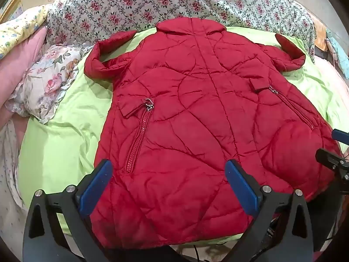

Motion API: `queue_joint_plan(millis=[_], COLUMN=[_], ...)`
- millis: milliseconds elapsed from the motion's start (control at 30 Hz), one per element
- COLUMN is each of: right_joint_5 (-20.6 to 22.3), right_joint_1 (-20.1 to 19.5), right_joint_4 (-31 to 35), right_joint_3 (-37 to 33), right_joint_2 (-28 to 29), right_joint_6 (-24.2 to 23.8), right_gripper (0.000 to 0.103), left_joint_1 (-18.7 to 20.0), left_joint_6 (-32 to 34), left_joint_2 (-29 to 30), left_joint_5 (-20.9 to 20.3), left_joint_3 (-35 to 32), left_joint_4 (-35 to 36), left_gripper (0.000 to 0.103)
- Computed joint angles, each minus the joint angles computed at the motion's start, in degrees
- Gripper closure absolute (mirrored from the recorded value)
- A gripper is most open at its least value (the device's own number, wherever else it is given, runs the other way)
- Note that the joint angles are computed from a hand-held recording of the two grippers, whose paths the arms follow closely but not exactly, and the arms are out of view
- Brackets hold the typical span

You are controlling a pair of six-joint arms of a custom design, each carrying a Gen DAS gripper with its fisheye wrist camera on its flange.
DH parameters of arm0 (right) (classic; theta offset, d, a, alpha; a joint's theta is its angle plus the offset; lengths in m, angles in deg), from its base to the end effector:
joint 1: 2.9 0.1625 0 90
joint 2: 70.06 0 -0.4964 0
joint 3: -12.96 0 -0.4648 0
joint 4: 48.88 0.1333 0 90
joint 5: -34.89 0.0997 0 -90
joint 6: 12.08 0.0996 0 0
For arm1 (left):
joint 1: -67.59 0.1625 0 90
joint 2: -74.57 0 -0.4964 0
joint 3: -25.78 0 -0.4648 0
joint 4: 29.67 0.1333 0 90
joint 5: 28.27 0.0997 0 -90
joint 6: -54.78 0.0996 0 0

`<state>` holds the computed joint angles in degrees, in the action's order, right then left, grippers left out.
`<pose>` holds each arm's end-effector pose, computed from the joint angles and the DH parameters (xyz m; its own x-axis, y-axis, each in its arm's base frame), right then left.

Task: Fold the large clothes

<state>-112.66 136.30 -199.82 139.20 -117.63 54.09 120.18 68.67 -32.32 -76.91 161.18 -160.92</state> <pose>0.4144 -0.2926 -0.0081 -0.7226 0.3374 0.6033 -0.1486 0.7766 -0.6122 -0.0714 -0.4212 0.3647 -0.5224 0.5163 -0.6786 0.7396 0.6704 -0.0594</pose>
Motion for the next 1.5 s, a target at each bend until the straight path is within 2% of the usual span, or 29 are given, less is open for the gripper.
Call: queue_joint_plan(millis=[300, 467, 533, 667, 1000, 1100, 1267, 1400, 1467, 1500], right_joint_5=[0.4, 0.1, -0.2, -0.2, 0.0, 0.2, -0.1, -0.7, -1.1, -1.2], right_joint_1=[-0.1, 0.0, -0.1, 0.0, -0.3, -0.3, -0.7, -0.9, -1.0, -1.0], right_joint_4=[0.3, 0.3, -0.1, -0.1, 0.2, 0.5, -0.7, -1.6, -2.0, -2.0], right_joint_3=[-0.2, -1.0, -0.5, -0.4, -0.4, -0.5, -0.1, 0.3, 0.6, 0.7], right_joint_2=[0.0, 0.9, 0.6, 0.3, -0.1, -0.1, -0.3, -0.6, -0.9, -1.1], right_joint_6=[0.1, 0.2, -0.1, -0.2, -0.4, -0.2, -1.0, -1.3, -1.4, -1.2], right_gripper=[0.0, 0.0, 0.0, 0.0, 0.0, 0.0, 0.0, 0.0, 0.0, 0.0], left_joint_1=[0.0, -0.2, 0.1, 0.8, 0.7, 0.4, 0.4, 1.4, 1.8, 1.8], left_joint_6=[-0.9, -0.7, 0.6, 1.9, 1.5, -1.1, -1.1, -5.3, -5.9, -4.7], left_joint_2=[-0.2, -0.3, 0.3, 0.6, 0.7, 1.5, 2.1, 3.3, 3.7, 3.8], left_joint_5=[0.1, 0.5, -0.1, -0.7, -0.8, 0.0, -0.5, -2.8, -3.7, -3.0], left_joint_3=[-0.9, -0.1, 0.4, 0.7, 0.5, -0.6, -0.6, -3.3, -3.9, -3.4], left_joint_4=[2.5, 1.3, -2.1, -3.9, -3.6, 1.2, 0.3, 6.9, 7.5, 5.6], left_gripper=[0.0, 0.0, 0.0, 0.0, 0.0, 0.0, 0.0, 0.0, 0.0, 0.0])
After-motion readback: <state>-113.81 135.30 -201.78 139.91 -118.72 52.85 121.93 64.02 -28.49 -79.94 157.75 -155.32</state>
